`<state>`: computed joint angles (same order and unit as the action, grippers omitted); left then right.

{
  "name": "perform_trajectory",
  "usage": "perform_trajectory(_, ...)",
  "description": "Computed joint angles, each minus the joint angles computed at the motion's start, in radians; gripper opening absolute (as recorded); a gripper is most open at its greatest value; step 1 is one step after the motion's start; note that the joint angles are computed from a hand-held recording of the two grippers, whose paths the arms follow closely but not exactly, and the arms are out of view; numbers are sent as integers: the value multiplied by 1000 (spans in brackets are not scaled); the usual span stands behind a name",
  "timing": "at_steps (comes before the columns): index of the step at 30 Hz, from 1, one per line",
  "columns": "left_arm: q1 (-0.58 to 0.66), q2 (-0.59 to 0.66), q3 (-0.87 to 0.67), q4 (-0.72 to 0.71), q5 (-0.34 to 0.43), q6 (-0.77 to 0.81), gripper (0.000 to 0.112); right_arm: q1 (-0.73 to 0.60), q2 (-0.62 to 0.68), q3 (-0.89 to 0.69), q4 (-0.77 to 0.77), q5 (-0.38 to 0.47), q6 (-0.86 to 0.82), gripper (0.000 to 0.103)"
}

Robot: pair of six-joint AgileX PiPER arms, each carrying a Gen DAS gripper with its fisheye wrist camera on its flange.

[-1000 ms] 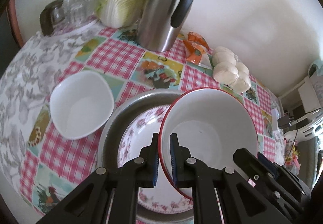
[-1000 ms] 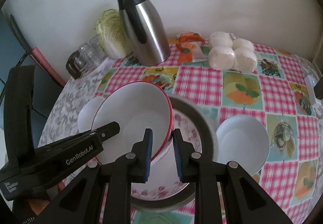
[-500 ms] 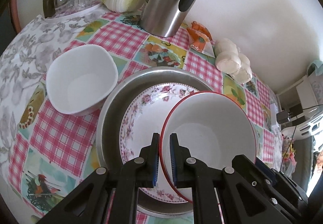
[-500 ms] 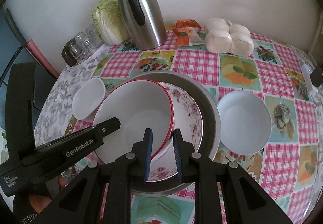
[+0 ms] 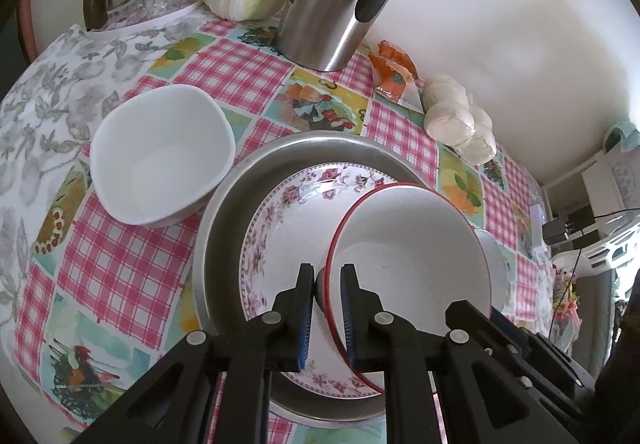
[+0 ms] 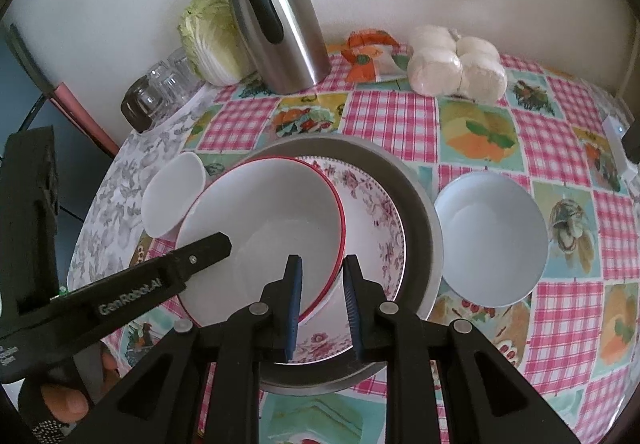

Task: Organize plates and bowls
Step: 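Carry the red-rimmed bowl over the basin and lower it onto the floral plate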

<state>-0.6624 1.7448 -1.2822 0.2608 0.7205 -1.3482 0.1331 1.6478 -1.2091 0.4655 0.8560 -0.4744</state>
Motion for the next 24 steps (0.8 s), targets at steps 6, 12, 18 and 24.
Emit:
perform_trajectory(6, 9, 20, -6, -20, -11, 23, 15, 2, 23, -8, -11, -6, 14, 22)
perform_trajectory(12, 18, 32, -7, -32, -26, 36, 15, -3, 44, -12, -9, -7, 12, 22)
perform_trajectory(18, 30, 43, 5, -45, -50, 47, 16, 0, 55, -12, -12, -11, 17, 22)
perform_trajectory(24, 33, 51, 0, -45, -53, 54, 16, 0, 59, -15, -13, -11, 18, 22)
